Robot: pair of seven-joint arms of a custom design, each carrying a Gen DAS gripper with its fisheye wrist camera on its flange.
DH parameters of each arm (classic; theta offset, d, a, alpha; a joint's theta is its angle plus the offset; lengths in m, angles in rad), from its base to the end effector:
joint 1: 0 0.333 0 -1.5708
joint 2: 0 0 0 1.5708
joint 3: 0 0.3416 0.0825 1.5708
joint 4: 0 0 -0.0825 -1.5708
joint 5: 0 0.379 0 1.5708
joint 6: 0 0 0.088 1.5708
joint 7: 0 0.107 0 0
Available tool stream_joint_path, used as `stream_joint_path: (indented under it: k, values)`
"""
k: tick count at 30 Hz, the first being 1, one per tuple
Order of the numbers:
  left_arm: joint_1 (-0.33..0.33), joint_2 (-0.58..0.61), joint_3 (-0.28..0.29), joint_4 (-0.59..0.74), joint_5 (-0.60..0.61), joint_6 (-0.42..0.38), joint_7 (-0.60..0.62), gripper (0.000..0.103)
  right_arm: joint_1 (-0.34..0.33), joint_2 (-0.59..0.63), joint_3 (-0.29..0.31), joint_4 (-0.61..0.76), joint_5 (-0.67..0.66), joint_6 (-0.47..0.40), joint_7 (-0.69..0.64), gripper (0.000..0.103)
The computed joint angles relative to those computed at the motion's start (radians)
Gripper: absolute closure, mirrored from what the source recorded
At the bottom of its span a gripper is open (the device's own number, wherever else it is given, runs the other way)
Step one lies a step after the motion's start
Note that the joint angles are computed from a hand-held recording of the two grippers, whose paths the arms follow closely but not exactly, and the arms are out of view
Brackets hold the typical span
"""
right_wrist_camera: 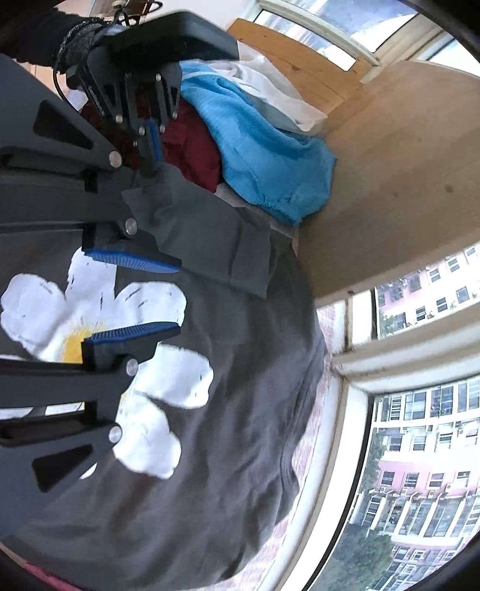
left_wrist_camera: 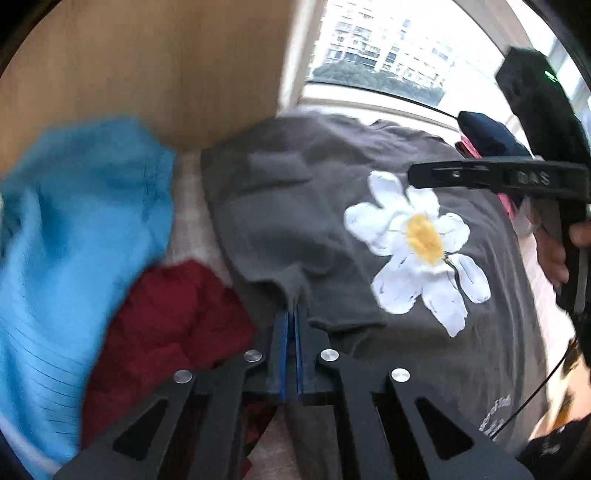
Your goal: Fold clothes
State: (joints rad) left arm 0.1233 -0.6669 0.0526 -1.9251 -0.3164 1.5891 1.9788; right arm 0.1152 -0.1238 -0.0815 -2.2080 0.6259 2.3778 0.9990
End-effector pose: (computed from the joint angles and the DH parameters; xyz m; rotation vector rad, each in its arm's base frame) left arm 0.3043 0.0321 0.7805 -1.7621 2.3533 -0.6916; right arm 0.5261 0.0226 0.4925 -1.9933 1.6163 0.0065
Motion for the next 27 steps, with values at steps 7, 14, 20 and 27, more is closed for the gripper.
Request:
stream_joint_path:
  k: [7,14,20,27]
  values:
    - [-0.046,0.020,-0.004,0.025,-0.093,-0.004,-0.001,0.101,-0.026,-0.020,-0.026,-0.022,0.005,0.011,0.010,0.075]
    - [-0.176,0.038,-0.057,0.028,-0.298,0.099,-0.009,0.081,-0.050,-0.024,-0.044,0.001,-0.008,0.005,0.014,0.075]
    - [-0.181,-0.103,-0.049,-0.042,-0.168,0.062,0.042,0.056,-0.036,0.003,-0.023,0.033,-0.035,-0.009,-0.047,0.066]
    - [-0.068,-0.194,-0.023,-0.144,0.054,0.019,0.104,0.056,0.006,0.135,0.053,0.118,-0.060,0.038,-0.132,0.066]
